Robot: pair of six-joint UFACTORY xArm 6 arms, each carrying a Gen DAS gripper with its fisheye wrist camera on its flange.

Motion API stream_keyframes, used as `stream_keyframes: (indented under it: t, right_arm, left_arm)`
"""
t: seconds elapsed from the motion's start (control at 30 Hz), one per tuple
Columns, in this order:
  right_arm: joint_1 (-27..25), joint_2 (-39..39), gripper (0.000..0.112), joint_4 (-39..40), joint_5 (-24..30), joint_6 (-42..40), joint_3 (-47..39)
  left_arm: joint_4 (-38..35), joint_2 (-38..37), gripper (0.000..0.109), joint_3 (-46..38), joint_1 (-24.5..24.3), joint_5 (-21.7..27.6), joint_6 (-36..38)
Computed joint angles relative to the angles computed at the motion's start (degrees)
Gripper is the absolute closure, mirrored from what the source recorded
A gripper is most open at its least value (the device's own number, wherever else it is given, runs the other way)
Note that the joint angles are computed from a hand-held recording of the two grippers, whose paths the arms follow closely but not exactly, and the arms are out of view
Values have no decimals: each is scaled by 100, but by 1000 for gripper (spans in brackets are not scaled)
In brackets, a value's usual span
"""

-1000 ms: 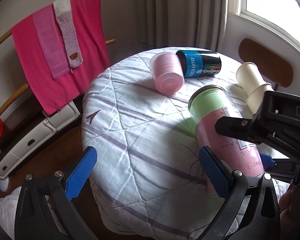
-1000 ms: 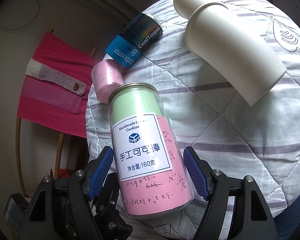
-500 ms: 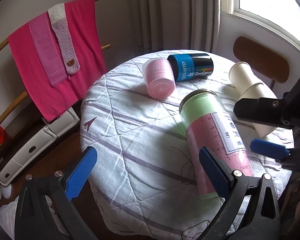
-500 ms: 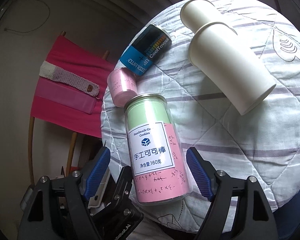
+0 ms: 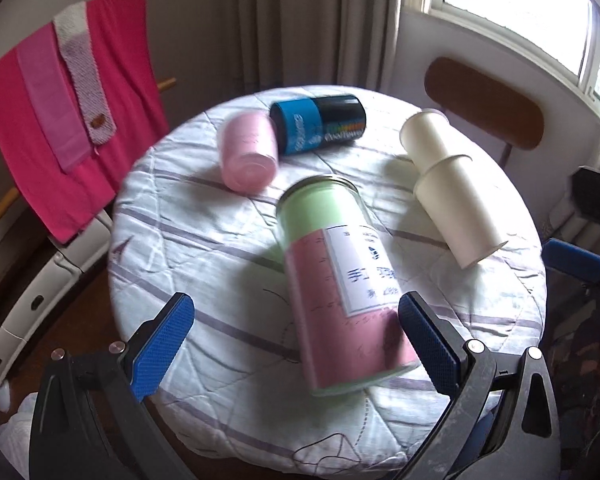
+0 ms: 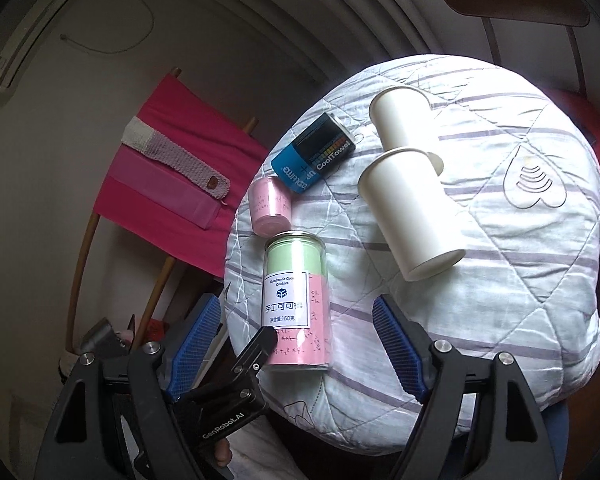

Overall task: Flip cup upright
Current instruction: 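Close the right gripper on the cookie jar's body, then lift the jar with the right gripper and rotate it lid-up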

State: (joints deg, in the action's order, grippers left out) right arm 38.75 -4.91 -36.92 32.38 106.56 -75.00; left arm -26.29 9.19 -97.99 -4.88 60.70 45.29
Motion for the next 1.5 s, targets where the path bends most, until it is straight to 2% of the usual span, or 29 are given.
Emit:
stream_keyframes:
  t: [0.13,0.23,0.4,0.47,0.5,0.53,0.63,0.87,0.93,1.0,1.13,1.33,1.5]
  right_arm:
    - [-62,-267,32,-134,-98,-36,317]
    - [-219,-375,32,51,-435,-120,593]
    - [-393,-465,32,356,-689,-233,889]
    - [-428,-465,32,429,-697,-282,930]
    - [-444,-458,32,454,-721,-291,947]
    - [-451,-453,32,477,-743,-273,965]
    - [-465,-420,32,574,-777,-326,982]
    - [-406,-182,32,659,-670,-337,756]
    - [-370,-75,32,771,-608,-433,633]
    - [-338,65,32,912,-565,-529,474]
    - [-319,329,32,1304,-604,-779,200]
    - [-270,788,32,1883,-631,-1329,-308]
    - [-324,1403,32,2946,-422,-2317,-996]
  left_arm:
    - [446,515,6,-785,-161,845,-405]
    - [743,747,6,-1089,-310,1172,-589]
    - [928,790,6,-1041,-457,978,-246]
    - [925,921,17,-1174,-480,997,-64]
    - [863,1090,26,-1459,-441,1259,-9]
    - [762,1228,27,-1661,-407,1407,35]
    - [717,1213,27,-1606,-414,1251,325]
    - [388,883,28,-1107,-393,940,1735]
    - [372,838,28,-1048,-381,929,1932]
    - [309,819,27,-1041,-360,925,1904]
    - [39,763,17,-1076,-190,1063,1733]
    - [-378,643,17,-1003,174,1328,1837]
    - [-611,595,15,-893,359,1312,1847]
